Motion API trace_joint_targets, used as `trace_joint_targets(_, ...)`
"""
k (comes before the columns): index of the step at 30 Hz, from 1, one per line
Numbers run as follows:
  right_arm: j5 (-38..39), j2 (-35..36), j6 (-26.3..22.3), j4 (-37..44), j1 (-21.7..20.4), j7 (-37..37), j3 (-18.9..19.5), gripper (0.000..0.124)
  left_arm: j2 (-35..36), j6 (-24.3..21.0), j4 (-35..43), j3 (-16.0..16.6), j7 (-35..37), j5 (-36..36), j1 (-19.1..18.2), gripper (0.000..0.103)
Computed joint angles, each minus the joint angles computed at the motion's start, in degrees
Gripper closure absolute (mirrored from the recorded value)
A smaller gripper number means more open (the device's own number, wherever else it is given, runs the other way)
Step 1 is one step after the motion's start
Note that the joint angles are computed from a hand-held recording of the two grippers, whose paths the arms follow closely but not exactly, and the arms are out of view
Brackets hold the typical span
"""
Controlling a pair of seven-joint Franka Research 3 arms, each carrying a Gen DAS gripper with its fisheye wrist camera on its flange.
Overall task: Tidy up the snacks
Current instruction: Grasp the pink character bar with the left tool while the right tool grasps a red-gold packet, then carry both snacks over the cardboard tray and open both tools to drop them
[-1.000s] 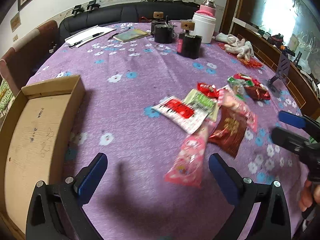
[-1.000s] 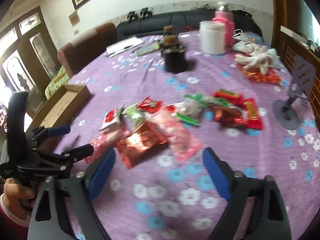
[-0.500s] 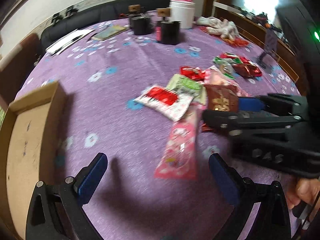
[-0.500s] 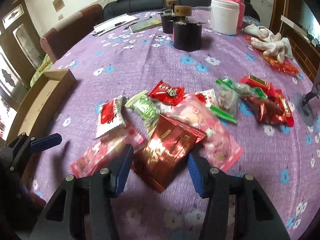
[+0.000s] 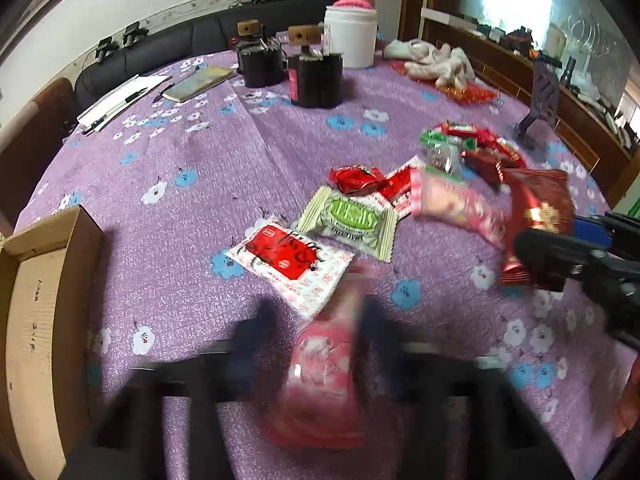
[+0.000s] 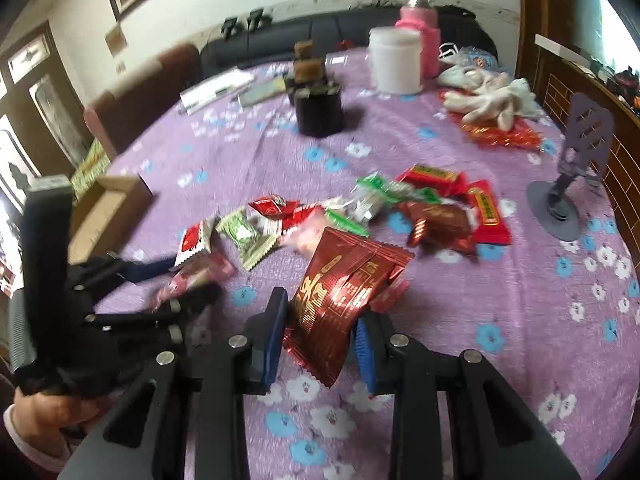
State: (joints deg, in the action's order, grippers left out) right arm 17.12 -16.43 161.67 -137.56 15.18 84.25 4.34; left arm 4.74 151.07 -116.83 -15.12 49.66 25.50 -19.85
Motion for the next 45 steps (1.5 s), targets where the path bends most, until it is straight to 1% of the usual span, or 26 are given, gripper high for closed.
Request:
trace_joint_targets(2, 1.91, -1.56, 0.45, -0.87, 0.85, -1.06, -0.93, 0.094, -0.54, 1.18, -0.83, -0.30, 2.58, -3.43, 0.47, 0.077)
trace_joint_targets(4, 4.43, -2.88, 0.63, -1.52, 2.00, -2.71, -2.03, 0.093, -1.38, 2.09, -2.07, -0.25, 2.12, -3.64, 0.43, 0.077)
trace_joint_targets(6, 5.74, -4.13, 0.81, -2.13, 2.47, -3.60, -2.29, 0.093, -2.71, 4.23, -4.11, -0.37, 2.77, -6.12, 0.69, 0.078)
trace_joint_targets(9, 7.61, -5.64, 0.90, -2.93, 3.19, -4.99, -2.71, 0.093, -4.80, 4.93, -6.26, -0.42, 0.95, -5.28, 0.64, 0.078)
trace_joint_targets(11, 10.25, -6.30, 1.01, -3.29, 4.78, -7.03, -3.87, 0.094, -7.08, 5.79, -8.34, -0.47, 0.32, -5.57, 0.72, 0.078)
trace_joint_targets(15, 11.53, -7.53, 1.36, -3.95, 5.24, -8.01, -3.08, 0.094, -11.63, 5.57, -11.26, -0.96, -2.71, -3.09, 1.32, 0.078)
trace_joint_targets(16, 11.24, -7.69, 1.33, -4.03, 5.13, -7.90, -2.54, 0.097, -13.01, 5.55, -12.09, -1.12, -3.72, -2.29, 1.60, 0.078)
trace_joint_targets(18, 12.21, -7.76, 0.83, -3.92, 6.36, -9.06, -2.97, 0.112, -15.77, 5.62, -13.88, -1.13, -4.64, -1.94, 1.97, 0.078)
trace_joint_targets(19, 13.12, -7.71, 0.72, -3.81, 7.18, -9.91, -3.34, 0.122, -17.33, 5.57, -14.82, -1.14, -5.19, -1.63, 2.31, 0.078)
trace_joint_targets(22, 12.23, -7.36, 0.44, -3.68, 6.52, -9.25, -1.77, 0.123, -21.34, 6.18, -17.60, -0.76, -5.40, -2.11, 2.91, 0.078)
trace_joint_targets(23, 10.67, -7.12, 0.49, -3.67, 5.34, -7.88, -0.52, 0.123, -22.39, 6.27, -18.33, -0.67, -5.46, -2.23, 3.18, 0.078)
trace_joint_targets(24, 6.91, -6.46, 0.30, -3.43, 2.88, -5.28, 2.00, 0.123, -23.27, 6.30, -18.93, -0.38, -5.17, -2.73, 3.24, 0.078)
trace_joint_targets(25, 4.72, -5.90, 0.47, -3.41, 1.95, -4.29, 2.84, 0.120, -24.56, 6.86, -19.99, -0.08, -5.23, -3.14, 3.46, 0.078)
trace_joint_targets(26, 2.37, -4.88, 0.26, -3.08, 1.16, -3.39, 3.69, 0.106, -25.28, 7.14, -20.57, 0.03, -5.19, -3.42, 3.68, 0.078)
trace_joint_targets(27, 1.40, -4.15, -0.10, -2.78, 1.46, -3.45, 3.50, 0.093, -25.89, 7.28, -21.08, 0.21, -4.87, -3.80, 3.74, 0.078)
trace_joint_targets(28, 0.79, -3.21, -0.02, -2.54, 2.07, -4.19, 3.13, 0.064, -26.64, 7.52, -21.72, 0.37, -4.65, -4.21, 3.79, 0.078)
trace_joint_targets(29, -0.80, -2.38, 0.10, -2.24, 1.92, -4.19, 3.51, 0.052, -27.09, 7.84, -22.18, 0.51, -4.44, -4.69, 3.77, 0.078)
trace_joint_targets(31, -5.38, -1.00, 1.01, -1.71, 0.89, -3.19, 5.11, 0.052, -27.89, 8.32, -23.04, 0.94, -3.64, -5.89, 3.52, 0.078)
trace_joint_targets(33, -7.86, 0.31, 0.65, -0.71, 1.15, -3.43, 5.27, 0.052, -28.71, 8.27, -23.69, 0.63, -3.67, -6.13, 3.86, 0.078)
trace_joint_targets(34, -10.62, 1.35, 0.11, 0.09, 0.26, -2.13, 6.25, 0.052, -29.11, 8.21, -23.95, 0.50, -3.78, -6.22, 4.06, 0.078)
trace_joint_targets(36, -17.04, 3.22, -0.91, 1.35, -1.72, 1.84, 8.09, 0.053, -29.78, 8.07, -24.44, 0.39, -3.94, -6.35, 4.36, 0.078)
trace_joint_targets(37, -18.67, 4.18, -1.68, 1.97, -1.61, 2.60, 7.98, 0.060, -30.10, 8.00, -24.68, 0.38, -4.02, -6.43, 4.49, 0.078)
trace_joint_targets(38, -18.41, 4.92, -2.50, 2.39, -0.66, 2.03, 7.10, 0.081, -30.51, 7.96, -24.96, 0.29, -4.24, -6.36, 4.77, 0.078)
trace_joint_targets(40, -12.81, 5.11, -1.86, 1.85, 2.22, -0.95, 4.26, 0.089, -31.47, 7.62, -25.61, 0.17, -4.79, -6.15, 5.36, 0.078)
trace_joint_targets(43, -8.56, 3.63, -0.90, 0.73, 3.68, -2.28, 2.65, 0.099, -32.73, 7.27, -26.51, 0.22, -5.63, -6.00, 6.07, 0.077)
trace_joint_targets(45, -4.85, 2.35, -0.27, 0.04, 5.11, -4.31, 1.61, 0.099, -33.31, 6.88, -26.73, -0.19, -6.38, -5.42, 6.82, 0.077)
